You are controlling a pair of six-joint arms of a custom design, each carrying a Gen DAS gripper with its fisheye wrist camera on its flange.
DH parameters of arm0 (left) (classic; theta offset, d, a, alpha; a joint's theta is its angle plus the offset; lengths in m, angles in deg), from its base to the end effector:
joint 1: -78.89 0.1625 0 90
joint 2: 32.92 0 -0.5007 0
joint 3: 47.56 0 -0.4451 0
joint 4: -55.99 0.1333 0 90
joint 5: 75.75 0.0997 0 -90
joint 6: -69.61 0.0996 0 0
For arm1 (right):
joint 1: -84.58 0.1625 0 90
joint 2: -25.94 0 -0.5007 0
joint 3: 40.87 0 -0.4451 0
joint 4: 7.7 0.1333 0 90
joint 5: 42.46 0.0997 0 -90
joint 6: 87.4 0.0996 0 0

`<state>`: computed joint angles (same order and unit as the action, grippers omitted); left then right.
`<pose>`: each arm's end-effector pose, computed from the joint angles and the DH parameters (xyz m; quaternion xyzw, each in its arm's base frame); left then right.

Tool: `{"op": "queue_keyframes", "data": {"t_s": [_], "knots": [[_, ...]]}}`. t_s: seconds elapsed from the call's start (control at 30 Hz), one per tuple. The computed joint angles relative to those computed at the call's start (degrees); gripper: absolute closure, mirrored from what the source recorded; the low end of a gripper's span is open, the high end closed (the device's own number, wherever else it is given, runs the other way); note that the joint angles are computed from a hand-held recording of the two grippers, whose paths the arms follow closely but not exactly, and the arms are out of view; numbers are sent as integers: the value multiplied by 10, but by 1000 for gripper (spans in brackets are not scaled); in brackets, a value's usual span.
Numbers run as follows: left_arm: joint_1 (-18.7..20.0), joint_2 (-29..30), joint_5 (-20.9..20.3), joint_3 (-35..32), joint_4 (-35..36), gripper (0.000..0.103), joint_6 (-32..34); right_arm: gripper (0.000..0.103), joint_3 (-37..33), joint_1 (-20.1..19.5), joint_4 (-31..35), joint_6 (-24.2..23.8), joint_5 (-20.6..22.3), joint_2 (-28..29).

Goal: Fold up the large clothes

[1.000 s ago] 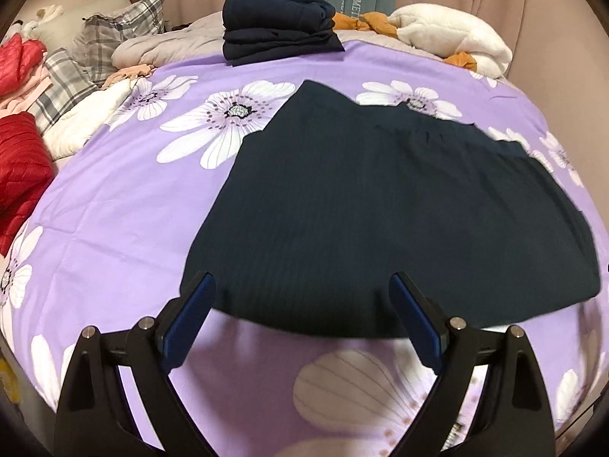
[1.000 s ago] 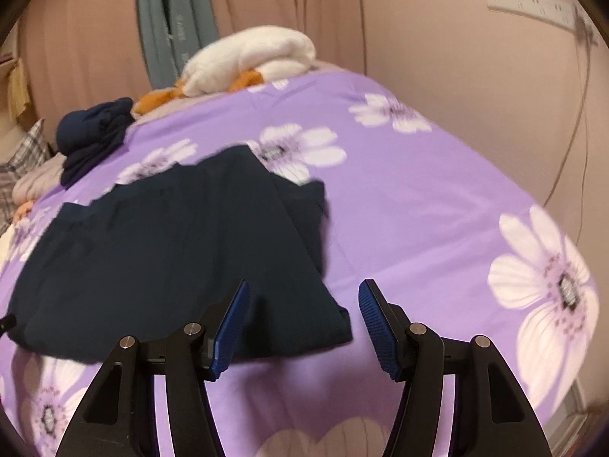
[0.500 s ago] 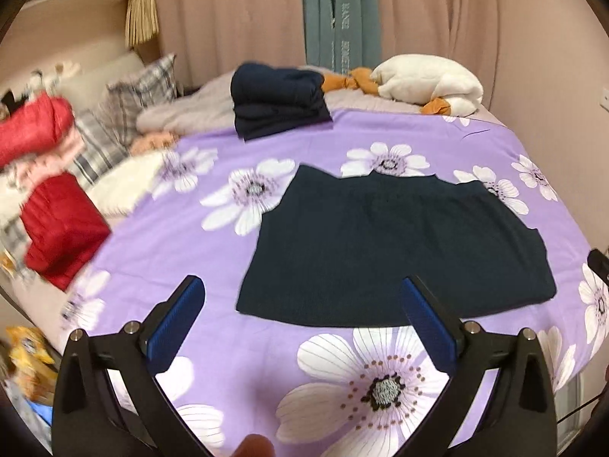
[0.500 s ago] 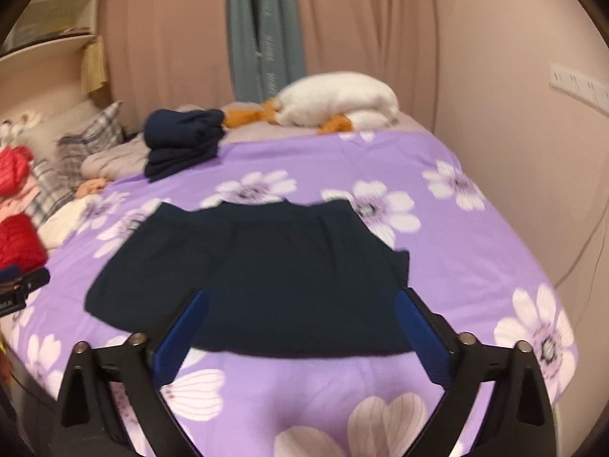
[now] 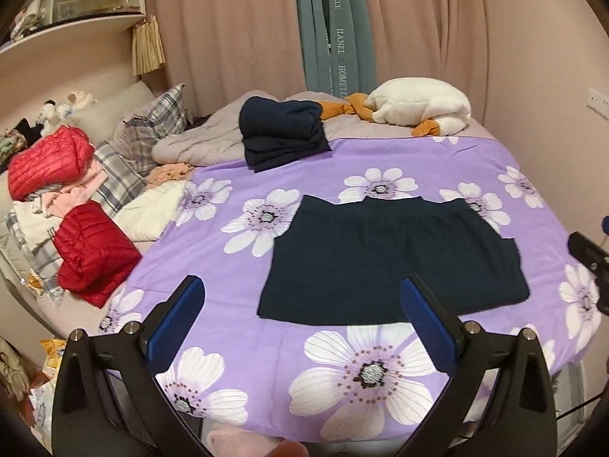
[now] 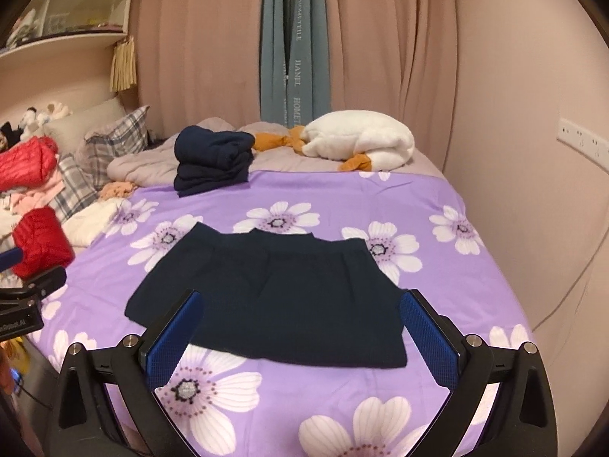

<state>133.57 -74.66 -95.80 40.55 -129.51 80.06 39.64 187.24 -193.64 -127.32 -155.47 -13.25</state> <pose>-0.2611 -0.7609 0.2267 0.0703 0.7792 -0.4449 0.4358 0.2794 -0.8134 0.2132 0.3036 -0.8212 0.3952 0.2782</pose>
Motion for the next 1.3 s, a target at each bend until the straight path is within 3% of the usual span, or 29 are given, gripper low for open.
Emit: {"op": "queue_keyframes", "data": {"t_s": [0.17,0.37,0.73,1.3], "knots": [[-3,-9,-5,12,-8,0,-11,1,6,5,28,0,8,-7],[-1,-21,-12,18,31,0,-54,1,5,9,44,11,6,-5],[-5,-19,-5,19,19,0,-43,1,14,14,39,11,6,-6],[-1,-17,-5,8,72,0,-69,1,19,12,53,25,4,-10]]}}
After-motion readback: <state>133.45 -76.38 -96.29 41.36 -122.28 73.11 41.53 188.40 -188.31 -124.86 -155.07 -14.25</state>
